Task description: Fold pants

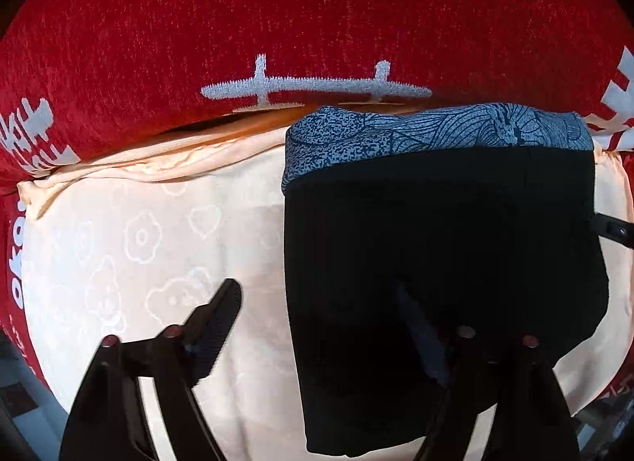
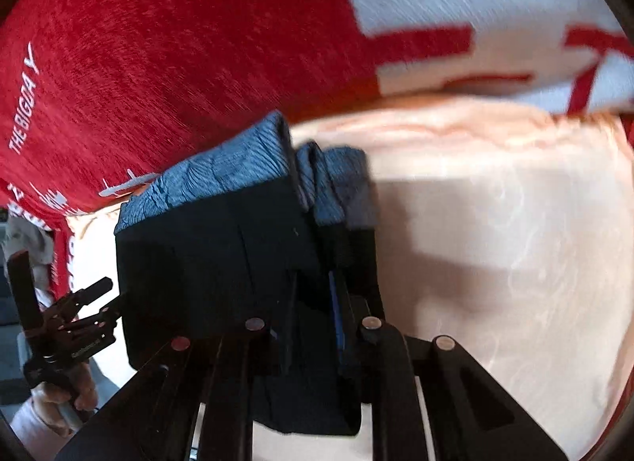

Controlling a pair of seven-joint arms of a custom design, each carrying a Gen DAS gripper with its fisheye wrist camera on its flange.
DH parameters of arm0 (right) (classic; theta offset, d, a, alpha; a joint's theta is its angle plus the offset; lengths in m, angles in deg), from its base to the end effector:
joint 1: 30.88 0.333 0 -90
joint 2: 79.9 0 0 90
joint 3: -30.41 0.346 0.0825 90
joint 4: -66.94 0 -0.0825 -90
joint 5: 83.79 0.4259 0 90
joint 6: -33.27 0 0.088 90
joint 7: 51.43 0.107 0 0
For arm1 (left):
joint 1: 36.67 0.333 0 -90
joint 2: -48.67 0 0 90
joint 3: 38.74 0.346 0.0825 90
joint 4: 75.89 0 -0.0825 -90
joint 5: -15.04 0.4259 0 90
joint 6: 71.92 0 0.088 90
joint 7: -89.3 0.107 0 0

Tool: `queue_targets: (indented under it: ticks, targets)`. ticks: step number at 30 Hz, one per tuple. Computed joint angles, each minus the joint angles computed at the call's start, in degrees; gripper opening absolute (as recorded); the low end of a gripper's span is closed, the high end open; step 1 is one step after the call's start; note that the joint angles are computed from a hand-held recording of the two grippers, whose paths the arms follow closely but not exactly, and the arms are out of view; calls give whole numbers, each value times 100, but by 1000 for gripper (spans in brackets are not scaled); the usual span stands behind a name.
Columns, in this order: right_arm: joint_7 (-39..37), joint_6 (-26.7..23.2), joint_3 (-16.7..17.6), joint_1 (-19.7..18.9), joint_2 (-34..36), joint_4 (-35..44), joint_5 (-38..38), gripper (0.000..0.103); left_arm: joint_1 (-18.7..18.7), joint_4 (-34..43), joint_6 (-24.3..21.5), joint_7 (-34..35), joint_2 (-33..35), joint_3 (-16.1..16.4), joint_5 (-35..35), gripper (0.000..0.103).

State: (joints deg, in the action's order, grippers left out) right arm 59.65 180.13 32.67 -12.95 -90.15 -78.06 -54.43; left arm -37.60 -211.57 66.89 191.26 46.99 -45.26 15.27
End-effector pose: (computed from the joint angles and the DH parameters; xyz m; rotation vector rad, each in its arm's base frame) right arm 0.4599 0.1611 0.3594 -1.5310 2.3553 0.2871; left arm 0.5282 -0.0691 0.3454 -1.7729 2.5124 -0.0806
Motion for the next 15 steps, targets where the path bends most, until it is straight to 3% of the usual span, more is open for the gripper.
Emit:
queue_targets:
  ticks: [13,15]
  targets:
    - [821,43,122,102,-645,-277,-365,18,30,-26,-64,84,-30,23,-145,84]
    - [820,82,88,163,-643,-269,-342,23,32,-42,-54,92,-39,26,-156,84]
